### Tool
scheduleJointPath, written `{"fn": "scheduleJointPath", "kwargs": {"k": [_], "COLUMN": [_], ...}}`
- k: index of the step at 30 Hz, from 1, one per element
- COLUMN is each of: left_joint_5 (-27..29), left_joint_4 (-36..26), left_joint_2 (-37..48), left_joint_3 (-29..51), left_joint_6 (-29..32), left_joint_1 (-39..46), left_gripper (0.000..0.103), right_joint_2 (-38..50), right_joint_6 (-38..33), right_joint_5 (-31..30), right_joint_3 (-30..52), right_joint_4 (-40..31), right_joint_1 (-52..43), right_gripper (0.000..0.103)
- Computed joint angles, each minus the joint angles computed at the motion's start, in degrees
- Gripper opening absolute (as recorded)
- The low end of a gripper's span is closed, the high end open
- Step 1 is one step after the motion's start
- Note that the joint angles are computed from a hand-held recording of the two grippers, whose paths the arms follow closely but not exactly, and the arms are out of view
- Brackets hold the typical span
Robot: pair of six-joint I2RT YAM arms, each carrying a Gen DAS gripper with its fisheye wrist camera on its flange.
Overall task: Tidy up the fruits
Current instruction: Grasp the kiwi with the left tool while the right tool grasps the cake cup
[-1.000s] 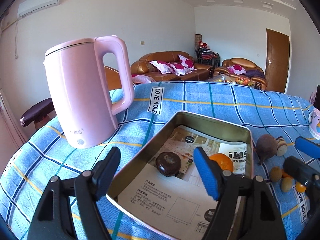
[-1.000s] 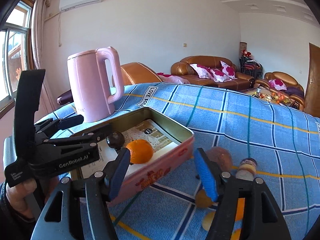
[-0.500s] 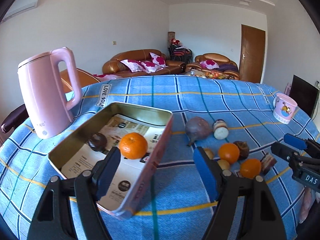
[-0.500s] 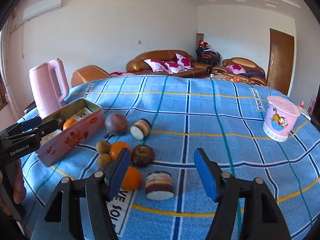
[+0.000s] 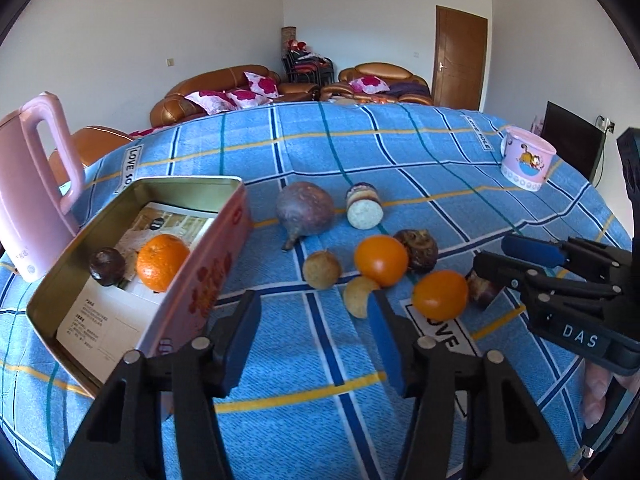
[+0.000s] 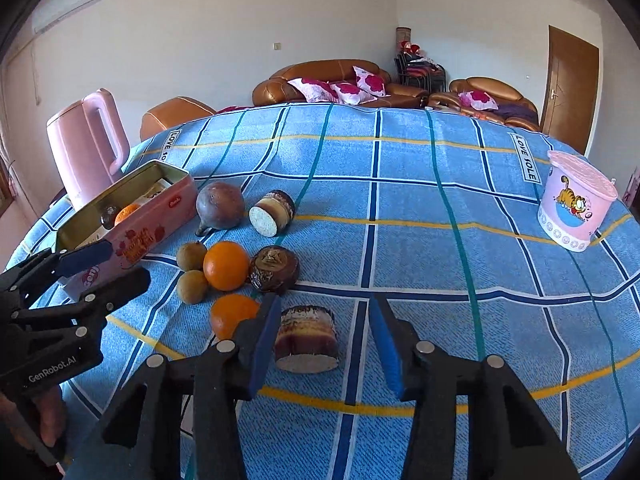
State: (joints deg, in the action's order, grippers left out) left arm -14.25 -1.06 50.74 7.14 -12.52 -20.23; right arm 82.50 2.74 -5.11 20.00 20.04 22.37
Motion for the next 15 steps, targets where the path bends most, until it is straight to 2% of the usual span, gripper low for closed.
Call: {"fn": "scheduleJointPath", "kwargs": {"k": [1,7,10,15], "left_joint_5": [1.03,5.6,7.54,9.02], "left_joint_4": [0.72,3.58,5.05,5.79], "left_joint_2": [1.62,8.87,13.03,16.02], "left_joint_3": [0.35,2.37,3.72,4.76], "left_joint_6": [0.01,0.92,1.34,1.94], "left_joint_1": [0.0,0.71,2.07,2.44], "left_gripper": [0.051,0.049,0.038,0.035], "right_joint_2": [0.12,0.0,0.81,1.64], "right_joint_6": [-0.04,-0.76,-0.75,1.23], "right_joint_5": [-0.32,-1.18,-1.17,-3.42], "right_joint_3": [0.07,0.19,0.87,1.21], "right_joint_4": [-0.12,-1.08,-1.9,-2.0], "right_joint_1": [-0.05,0.86,1.15,-1.96], "right_gripper": [0.045,0.044,0.043,0.037]}}
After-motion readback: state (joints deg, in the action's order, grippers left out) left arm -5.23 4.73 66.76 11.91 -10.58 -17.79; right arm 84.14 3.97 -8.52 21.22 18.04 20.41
